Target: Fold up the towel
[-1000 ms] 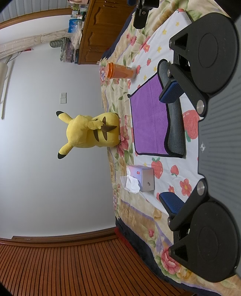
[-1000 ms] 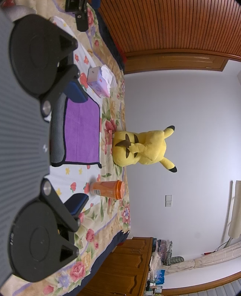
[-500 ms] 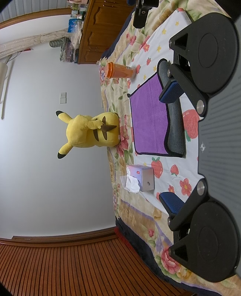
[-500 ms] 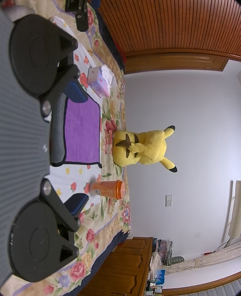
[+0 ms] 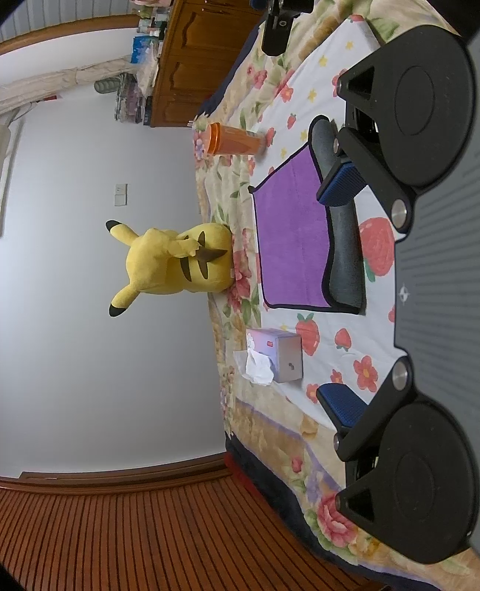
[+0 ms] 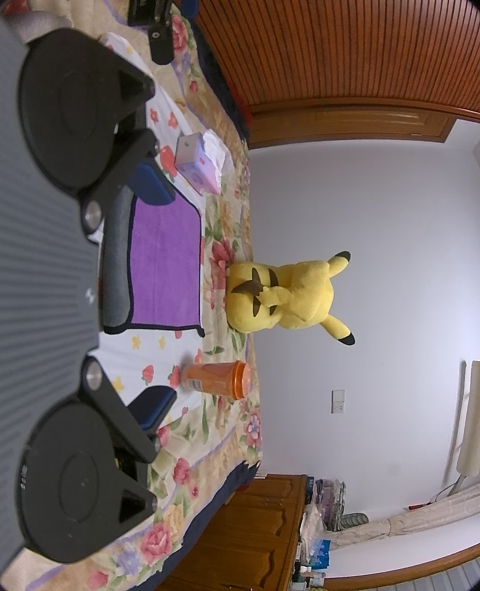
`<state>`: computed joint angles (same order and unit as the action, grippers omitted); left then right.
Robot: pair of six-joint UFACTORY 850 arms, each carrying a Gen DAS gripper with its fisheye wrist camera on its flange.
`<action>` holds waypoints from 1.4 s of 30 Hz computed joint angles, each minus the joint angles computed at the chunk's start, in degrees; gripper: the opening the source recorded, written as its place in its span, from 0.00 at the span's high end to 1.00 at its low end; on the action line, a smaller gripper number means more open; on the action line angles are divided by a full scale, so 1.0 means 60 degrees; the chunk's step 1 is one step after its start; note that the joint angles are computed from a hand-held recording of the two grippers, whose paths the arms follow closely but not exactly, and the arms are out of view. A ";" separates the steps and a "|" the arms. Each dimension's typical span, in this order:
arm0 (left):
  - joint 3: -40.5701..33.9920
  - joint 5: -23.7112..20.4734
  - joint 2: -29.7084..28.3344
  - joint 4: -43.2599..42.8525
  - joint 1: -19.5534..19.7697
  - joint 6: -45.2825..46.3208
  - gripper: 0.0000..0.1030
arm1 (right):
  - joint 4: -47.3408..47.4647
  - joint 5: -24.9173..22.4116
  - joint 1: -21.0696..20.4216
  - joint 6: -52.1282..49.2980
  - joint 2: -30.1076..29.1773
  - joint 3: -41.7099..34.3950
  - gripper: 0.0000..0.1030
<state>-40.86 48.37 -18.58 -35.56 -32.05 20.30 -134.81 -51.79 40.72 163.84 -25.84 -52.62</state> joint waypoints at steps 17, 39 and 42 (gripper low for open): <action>-0.0635 -0.0891 -0.0400 0.0064 0.0261 0.0192 0.00 | 0.0164 0.0696 -0.0206 -0.0065 -0.0298 -0.0506 0.00; -0.1622 -0.1912 -0.0980 0.0519 0.0808 0.0188 0.00 | 0.0147 0.1631 -0.0657 -0.0660 -0.0962 -0.1431 0.00; -0.1793 -0.2096 -0.1064 0.0642 0.0910 0.0103 0.00 | 0.0086 0.1799 -0.0735 -0.0745 -0.1063 -0.1570 0.00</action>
<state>-51.61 35.79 -24.96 -31.71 -26.59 20.92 -134.29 -41.00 36.31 159.37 -32.22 -62.04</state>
